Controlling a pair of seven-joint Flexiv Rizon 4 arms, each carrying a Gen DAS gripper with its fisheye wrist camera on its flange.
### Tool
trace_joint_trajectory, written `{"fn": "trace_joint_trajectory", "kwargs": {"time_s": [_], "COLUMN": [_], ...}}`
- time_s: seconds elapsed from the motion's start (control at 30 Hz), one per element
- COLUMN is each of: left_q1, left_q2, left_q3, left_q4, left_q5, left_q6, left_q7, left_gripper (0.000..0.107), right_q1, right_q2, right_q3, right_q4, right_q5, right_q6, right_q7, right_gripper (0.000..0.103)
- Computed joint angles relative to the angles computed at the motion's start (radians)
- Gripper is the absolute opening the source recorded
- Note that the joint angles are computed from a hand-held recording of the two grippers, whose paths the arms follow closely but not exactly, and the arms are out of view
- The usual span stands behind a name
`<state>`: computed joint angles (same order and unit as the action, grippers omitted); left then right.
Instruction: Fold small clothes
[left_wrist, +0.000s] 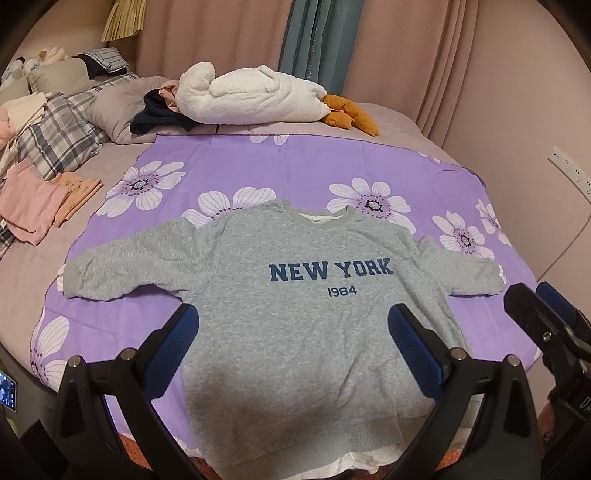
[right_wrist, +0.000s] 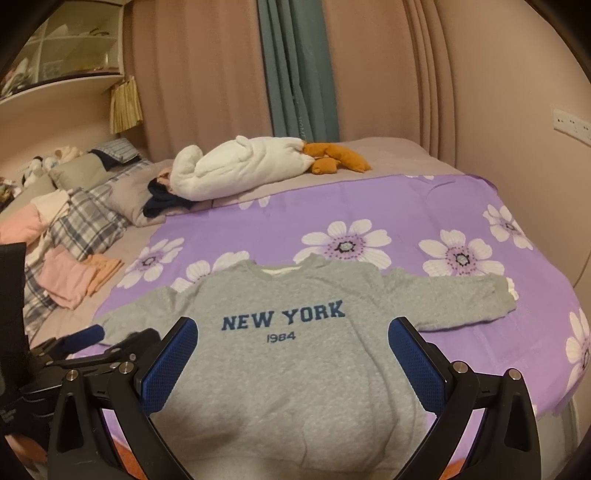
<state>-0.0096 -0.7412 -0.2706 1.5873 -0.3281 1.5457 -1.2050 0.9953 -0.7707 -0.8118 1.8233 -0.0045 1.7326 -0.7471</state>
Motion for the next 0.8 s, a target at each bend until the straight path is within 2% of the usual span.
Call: {"fn": "trace_joint_trajectory", "kwargs": {"time_s": [0.2,0.33,0.53,0.6,0.8], "left_q1": [0.026,0.059,0.071,0.087,0.085], "left_q2": [0.026,0.038,0.055,0.059,0.061], "left_q3": [-0.030,-0.072,-0.082,-0.099,-0.091], "left_q4": [0.059,0.094,0.138,0.148,0.144], "left_q5": [0.007,0.015,0.041,0.052,0.067], "left_q6": [0.042,0.065,0.109,0.117,0.119], "left_q7": [0.002,0.008,-0.009,-0.010,-0.034], "left_gripper": [0.103,0.103,0.103,0.103,0.103], "right_q1": [0.056,0.062,0.139,0.138,0.137], "right_q2": [-0.006,0.025,0.001,0.004,-0.011], "right_q3": [-0.040,-0.023,-0.090,-0.084,-0.084], "right_q4": [0.042,0.074,0.097,0.095,0.076], "right_q5": [0.042,0.072,0.150,0.145,0.146], "right_q6": [0.032,0.063,0.077,0.080,0.080], "right_q7": [-0.006,-0.028,-0.050,-0.067,-0.105], "right_gripper": [0.102,0.102,0.102,0.102,0.102]}}
